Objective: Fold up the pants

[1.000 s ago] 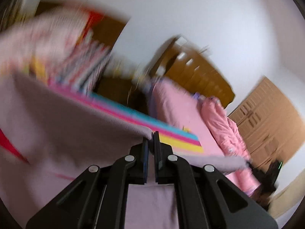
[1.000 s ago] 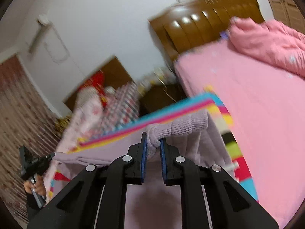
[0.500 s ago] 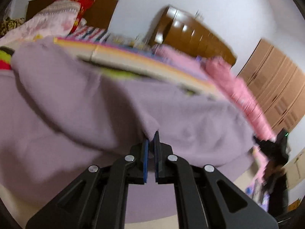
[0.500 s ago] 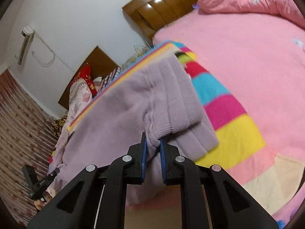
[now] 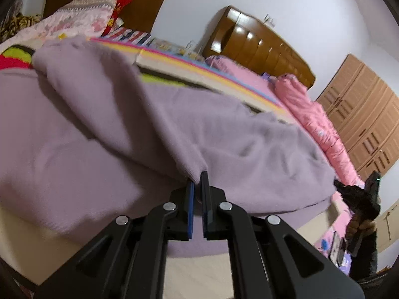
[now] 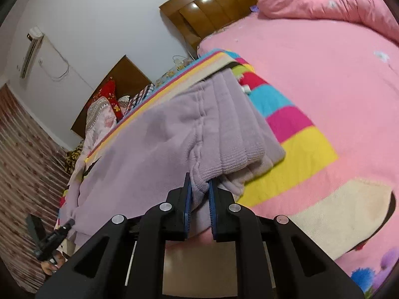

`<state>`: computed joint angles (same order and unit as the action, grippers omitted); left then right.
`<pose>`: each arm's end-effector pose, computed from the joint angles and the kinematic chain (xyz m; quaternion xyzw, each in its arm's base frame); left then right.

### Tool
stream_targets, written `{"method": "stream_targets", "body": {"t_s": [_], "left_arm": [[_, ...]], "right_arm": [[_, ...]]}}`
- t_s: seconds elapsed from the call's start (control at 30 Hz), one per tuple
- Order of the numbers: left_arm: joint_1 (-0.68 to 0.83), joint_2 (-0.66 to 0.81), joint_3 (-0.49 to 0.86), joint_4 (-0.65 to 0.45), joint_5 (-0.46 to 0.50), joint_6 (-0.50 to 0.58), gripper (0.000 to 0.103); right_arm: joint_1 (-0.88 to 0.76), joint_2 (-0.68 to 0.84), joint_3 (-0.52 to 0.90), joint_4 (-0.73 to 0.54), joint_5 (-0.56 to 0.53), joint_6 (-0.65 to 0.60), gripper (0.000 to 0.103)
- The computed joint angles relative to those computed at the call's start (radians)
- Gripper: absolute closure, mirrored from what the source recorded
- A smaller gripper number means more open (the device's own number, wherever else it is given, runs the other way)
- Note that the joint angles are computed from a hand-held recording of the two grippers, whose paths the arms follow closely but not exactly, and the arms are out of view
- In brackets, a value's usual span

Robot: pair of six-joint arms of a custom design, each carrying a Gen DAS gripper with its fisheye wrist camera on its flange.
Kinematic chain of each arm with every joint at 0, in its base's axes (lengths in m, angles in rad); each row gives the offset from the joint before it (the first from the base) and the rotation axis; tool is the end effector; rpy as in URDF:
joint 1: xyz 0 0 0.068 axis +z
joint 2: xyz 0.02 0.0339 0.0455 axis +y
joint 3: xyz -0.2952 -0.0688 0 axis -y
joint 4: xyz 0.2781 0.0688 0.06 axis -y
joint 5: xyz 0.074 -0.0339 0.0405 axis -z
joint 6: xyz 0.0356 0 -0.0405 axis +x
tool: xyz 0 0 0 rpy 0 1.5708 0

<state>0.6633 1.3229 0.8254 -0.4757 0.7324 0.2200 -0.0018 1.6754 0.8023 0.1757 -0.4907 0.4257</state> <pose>0.2330 0.1519 0.2366 -0.0933 0.8937 -0.1919 0.3947 0.3563 0.0161 0.1648 0.0861 0.8808 0.3015 0.3548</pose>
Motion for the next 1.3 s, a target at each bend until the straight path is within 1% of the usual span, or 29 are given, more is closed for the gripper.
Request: {"method": "stream_targets", "body": {"t_s": [0.07,0.1,0.13,0.17,0.2,0.23,0.27,0.33,0.37,0.4,0.43,0.5,0.53,0.63,0.7,0.77,0.83,0.87,0.9,0.93,1.0,1.07,1.13,1.2,1.27,1.3], "left_arm": [[0.014,-0.035,-0.002,-0.032,0.026,0.010,0.099],[0.011,-0.036,-0.006,-0.042,0.019,0.020,0.099],[0.009,-0.036,-0.013,-0.048,0.004,0.034,0.099],[-0.001,-0.014,-0.024,-0.036,-0.035,0.049,0.099],[-0.003,0.027,-0.027,-0.030,-0.053,0.052,0.098],[0.013,0.045,-0.039,-0.013,-0.020,0.045,0.098],[0.036,0.069,-0.028,-0.031,0.021,0.042,0.098],[0.045,0.079,-0.008,-0.062,0.039,0.052,0.097],[0.041,0.069,-0.009,-0.060,0.033,0.057,0.096],[0.038,0.062,-0.010,-0.061,0.029,0.056,0.095],[0.037,0.060,-0.010,-0.064,0.032,0.051,0.094],[0.048,0.064,-0.008,-0.068,0.049,0.044,0.091],[0.049,0.069,-0.004,-0.068,0.052,0.038,0.088],[0.052,0.083,0.004,-0.057,0.068,0.017,0.086],[0.056,0.112,0.021,-0.051,0.092,-0.004,0.086],[0.057,0.128,0.026,-0.045,0.107,-0.024,0.086],[0.054,0.133,0.025,-0.035,0.109,-0.041,0.086],[0.050,0.133,0.025,-0.029,0.104,-0.043,0.086],[0.049,0.132,0.024,-0.027,0.099,-0.041,0.088],[0.049,0.132,0.024,-0.025,0.096,-0.036,0.095],[0.042,0.112,0.012,-0.006,0.087,-0.036,0.098],[0.033,0.046,-0.009,0.020,0.068,-0.048,0.099],[0.033,-0.056,-0.017,0.004,0.069,-0.047,0.099],[0.051,-0.152,-0.001,-0.076,0.095,-0.016,0.099],[0.077,-0.180,-0.004,-0.145,0.110,0.026,0.099],[0.085,-0.173,-0.017,-0.171,0.099,0.060,0.099]], "right_arm": [[-0.004,0.011,0.000,-0.003,0.004,0.003,0.091],[-0.012,0.035,-0.002,0.012,-0.008,0.010,0.091],[-0.015,0.035,-0.015,0.029,-0.022,0.024,0.091],[-0.019,0.048,-0.023,0.059,-0.040,0.044,0.092],[-0.031,0.062,-0.031,0.090,-0.066,0.065,0.092],[-0.029,0.058,-0.034,0.093,-0.071,0.080,0.092],[-0.028,0.054,-0.029,0.084,-0.073,0.087,0.092],[-0.018,0.037,-0.021,0.054,-0.059,0.087,0.092],[-0.016,0.031,-0.023,0.051,-0.059,0.088,0.090],[-0.013,0.026,-0.022,0.048,-0.060,0.092,0.082],[-0.009,0.021,-0.023,0.045,-0.070,0.097,0.078],[0.003,-0.001,-0.034,0.041,-0.092,0.108,0.054],[0.015,-0.017,-0.043,0.037,-0.087,0.108,0.052],[0.069,-0.051,-0.046,-0.019,-0.067,0.065,0.052],[0.100,-0.057,-0.049,-0.027,-0.052,0.058,0.055],[0.132,-0.062,-0.045,-0.030,-0.014,0.050,0.056],[0.140,-0.052,-0.037,-0.017,-0.005,0.060,0.060],[0.141,-0.044,-0.034,-0.013,-0.003,0.061,0.067],[0.142,-0.030,-0.026,-0.009,0.004,0.065,0.077],[0.145,-0.018,-0.022,-0.007,0.013,0.073,0.083],[0.142,-0.004,-0.031,0.022,0.012,0.092,0.092],[0.136,-0.017,-0.055,0.055,0.009,0.117,0.094],[0.121,-0.051,-0.072,0.063,-0.009,0.128,0.094],[0.108,-0.106,-0.085,0.031,-0.021,0.106,0.095],[0.083,-0.152,-0.098,-0.008,-0.042,0.083,0.095],[0.077,-0.154,-0.098,-0.021,-0.048,0.073,0.095]]}}
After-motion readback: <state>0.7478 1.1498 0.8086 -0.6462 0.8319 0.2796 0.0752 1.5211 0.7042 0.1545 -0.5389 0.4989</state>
